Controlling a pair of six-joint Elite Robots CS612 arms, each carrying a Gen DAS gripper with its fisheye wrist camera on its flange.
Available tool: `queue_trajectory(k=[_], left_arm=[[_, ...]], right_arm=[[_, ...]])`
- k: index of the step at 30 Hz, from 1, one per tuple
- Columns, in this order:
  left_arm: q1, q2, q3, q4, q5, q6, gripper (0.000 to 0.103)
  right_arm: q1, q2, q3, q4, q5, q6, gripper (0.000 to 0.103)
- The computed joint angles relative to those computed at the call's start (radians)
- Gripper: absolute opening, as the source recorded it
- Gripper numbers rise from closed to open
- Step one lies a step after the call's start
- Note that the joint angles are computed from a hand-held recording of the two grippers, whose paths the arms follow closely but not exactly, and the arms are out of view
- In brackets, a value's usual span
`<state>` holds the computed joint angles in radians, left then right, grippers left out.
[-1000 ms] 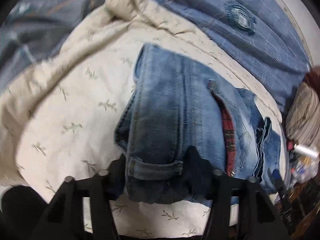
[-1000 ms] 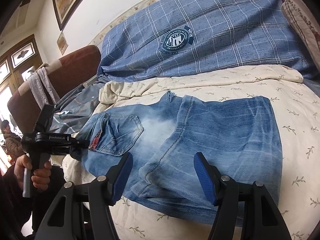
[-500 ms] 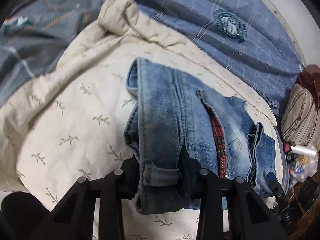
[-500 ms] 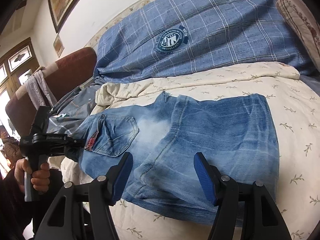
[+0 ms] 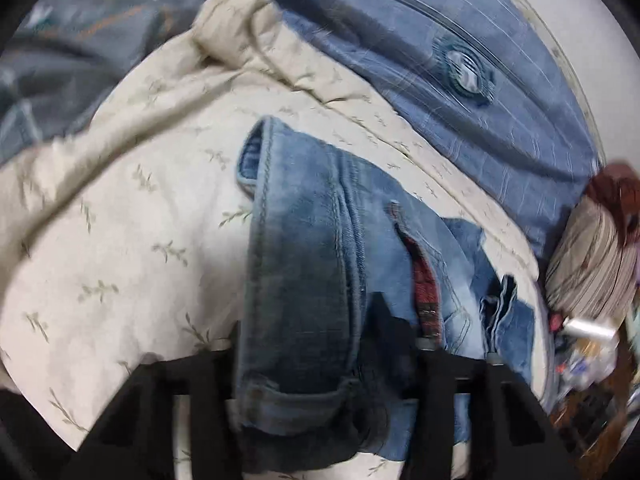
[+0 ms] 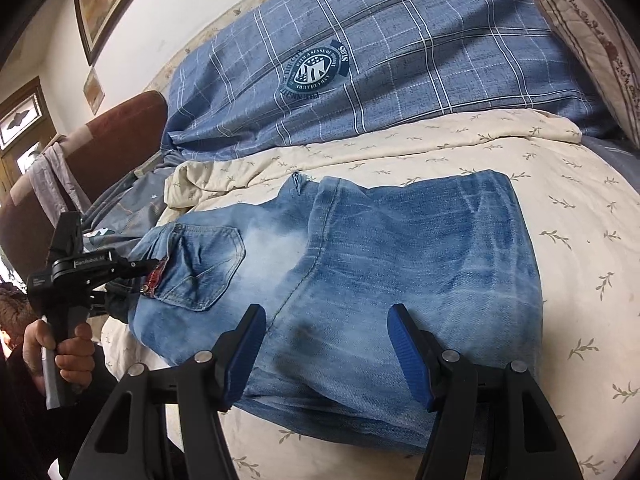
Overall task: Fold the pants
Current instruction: 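Lift the waistband end with the left gripper and fold it over the legs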
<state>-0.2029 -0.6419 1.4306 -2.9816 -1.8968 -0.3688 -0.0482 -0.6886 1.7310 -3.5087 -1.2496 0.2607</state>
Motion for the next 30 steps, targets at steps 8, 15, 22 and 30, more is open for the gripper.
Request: queue_trajectory(k=[8,15,22,30], left_arm=[[-0.025,-0.025,0.029,-0.097,0.047,0.127,0.032],[-0.057,-0.070,0.077,-0.206,0.067,0.296,0.031],[-0.105,-0.115,0.122,-0.260,0.080,0.459,0.031],[-0.163,-0.129,0.115,-0.207,0.056,0.569,0.031]], right_arm=[[0.003,0.003,-0.002,-0.017,-0.019,0.006,0.067],[-0.007,0.005,0.006,-0.076,-0.048,0.075,0.067],[-0.027,0.008,0.024,-0.187,-0.075,0.176,0.061],[-0.072,0.009,0.054,-0.299,-0.066,0.362,0.037]])
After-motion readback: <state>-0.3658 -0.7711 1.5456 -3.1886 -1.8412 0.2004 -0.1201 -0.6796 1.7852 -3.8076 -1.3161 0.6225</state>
